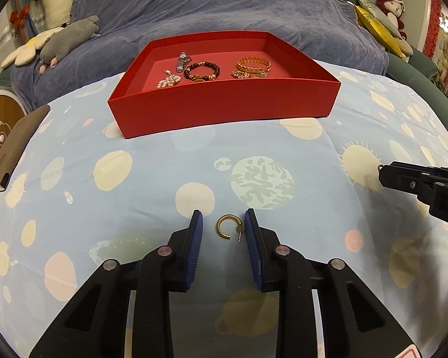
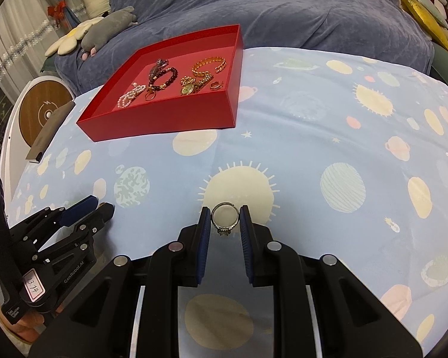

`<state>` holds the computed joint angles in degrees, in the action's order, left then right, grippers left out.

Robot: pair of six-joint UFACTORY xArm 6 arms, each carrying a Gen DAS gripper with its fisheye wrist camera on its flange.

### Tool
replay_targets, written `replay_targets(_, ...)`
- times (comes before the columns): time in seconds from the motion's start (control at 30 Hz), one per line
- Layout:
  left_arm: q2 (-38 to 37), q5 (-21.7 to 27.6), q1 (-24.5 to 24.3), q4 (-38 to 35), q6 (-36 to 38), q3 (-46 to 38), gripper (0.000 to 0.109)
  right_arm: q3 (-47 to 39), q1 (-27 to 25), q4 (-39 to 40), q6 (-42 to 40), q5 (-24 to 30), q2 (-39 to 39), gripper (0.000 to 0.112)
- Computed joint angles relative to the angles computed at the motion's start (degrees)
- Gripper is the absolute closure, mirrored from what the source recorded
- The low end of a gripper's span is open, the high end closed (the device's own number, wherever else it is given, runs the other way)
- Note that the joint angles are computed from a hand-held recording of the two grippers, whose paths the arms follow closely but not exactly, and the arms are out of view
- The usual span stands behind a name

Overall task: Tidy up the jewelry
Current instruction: 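Grasp the gold hoop earring with the left gripper while the right holds the silver ring, then carry the hoop earring and the silver ring over the red box with both grippers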

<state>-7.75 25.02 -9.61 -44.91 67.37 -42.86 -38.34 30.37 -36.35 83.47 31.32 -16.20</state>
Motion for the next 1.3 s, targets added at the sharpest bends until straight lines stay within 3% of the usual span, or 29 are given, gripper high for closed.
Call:
replay_targets(0.2,0.19,0.17,0.37,-0.21,0.23,-0.32,0.093,-0.99,0.33,0.02,-0.26,-0.24,1.03,0.093)
replay_targets(0.43,0.37,1.55,0.92,-0.04,0.11,-0.89,0.093,-1.50,0.46,0.13,-0.53,-0.44,1.66,0.093)
replay_targets(0.7,1.14,7.71,3.30,0.38,-2.16,-3.20,0.093,-1.85,0.87,0.12,-0.57,-0.67,2.08,0.093)
replay_targets(1.1,1.34,13.14,6.57,0.82,-2.77,-4.75,0.093,-4.44,1.79,0.56,-1.93,-1.46,4.88,0.093)
replay_targets(1.3,1.55,13.05,7.75,0.85,-2.13,-5.21,0.093,-6.62,2.48,1.12,-3.10,-1.82,7.17,0.093)
